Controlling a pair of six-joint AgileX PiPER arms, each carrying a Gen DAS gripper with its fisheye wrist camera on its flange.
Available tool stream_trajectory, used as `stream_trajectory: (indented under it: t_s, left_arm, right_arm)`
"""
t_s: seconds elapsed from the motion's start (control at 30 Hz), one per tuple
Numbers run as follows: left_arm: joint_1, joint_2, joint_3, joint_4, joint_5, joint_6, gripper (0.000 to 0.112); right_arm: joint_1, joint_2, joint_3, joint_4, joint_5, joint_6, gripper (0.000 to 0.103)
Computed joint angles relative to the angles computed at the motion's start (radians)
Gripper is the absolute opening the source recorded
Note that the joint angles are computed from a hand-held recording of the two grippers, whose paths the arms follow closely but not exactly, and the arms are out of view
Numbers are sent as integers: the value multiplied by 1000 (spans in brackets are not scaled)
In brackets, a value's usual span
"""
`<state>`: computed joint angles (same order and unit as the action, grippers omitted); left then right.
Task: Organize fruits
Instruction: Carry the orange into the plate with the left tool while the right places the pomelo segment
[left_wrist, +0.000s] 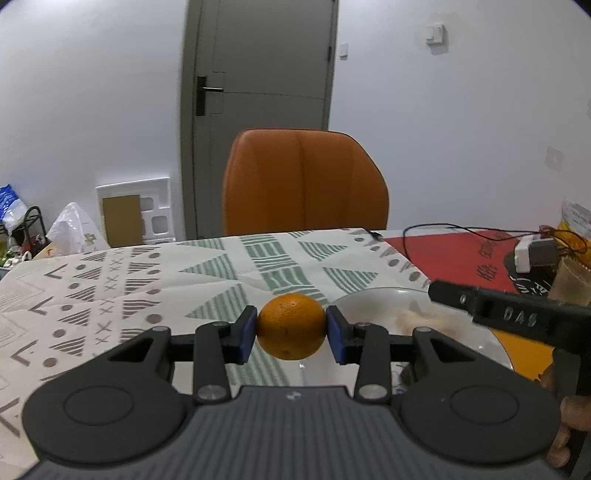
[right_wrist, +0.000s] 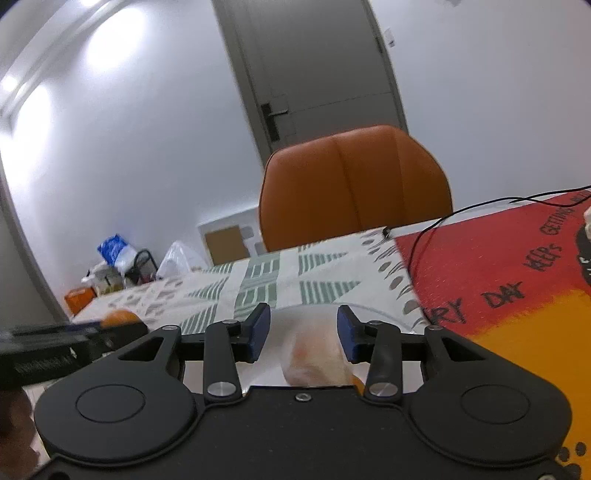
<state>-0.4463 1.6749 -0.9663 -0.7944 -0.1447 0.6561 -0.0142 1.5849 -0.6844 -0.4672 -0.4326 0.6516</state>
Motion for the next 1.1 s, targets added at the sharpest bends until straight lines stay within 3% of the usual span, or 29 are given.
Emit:
stream_trajectory:
  t_s: [0.17,0.23,0.4,0.57,0.73,0.97,1.1]
  left_arm:
    - [-40,24,-38,-122,7,132,39]
    - [-54,35,-57,-248,12,259,39]
    - [-75,33,-52,-307,-16,326,42]
    - [-65,2,-29,-482,-30,487,43]
    - [-45,-54,24,-546,-46,545,54]
    - [13,-139,90,-623,-31,611,63]
    - [45,-176,114,-657,-21,639,72]
  right_arm:
    - [-58,-24,22,-64,-46,104,40]
    - [-78,-22,21,-107,-60,156,41]
    - [-90,-23,21,-135,-76,177,41]
    - [-79,-18,16,-160,-73,189,42]
    - [-58,-14,9,-197,-66,212,42]
    - [-7,-25,6,-130,-30,164,45]
    - [27,-50,0,-106,3,149,55]
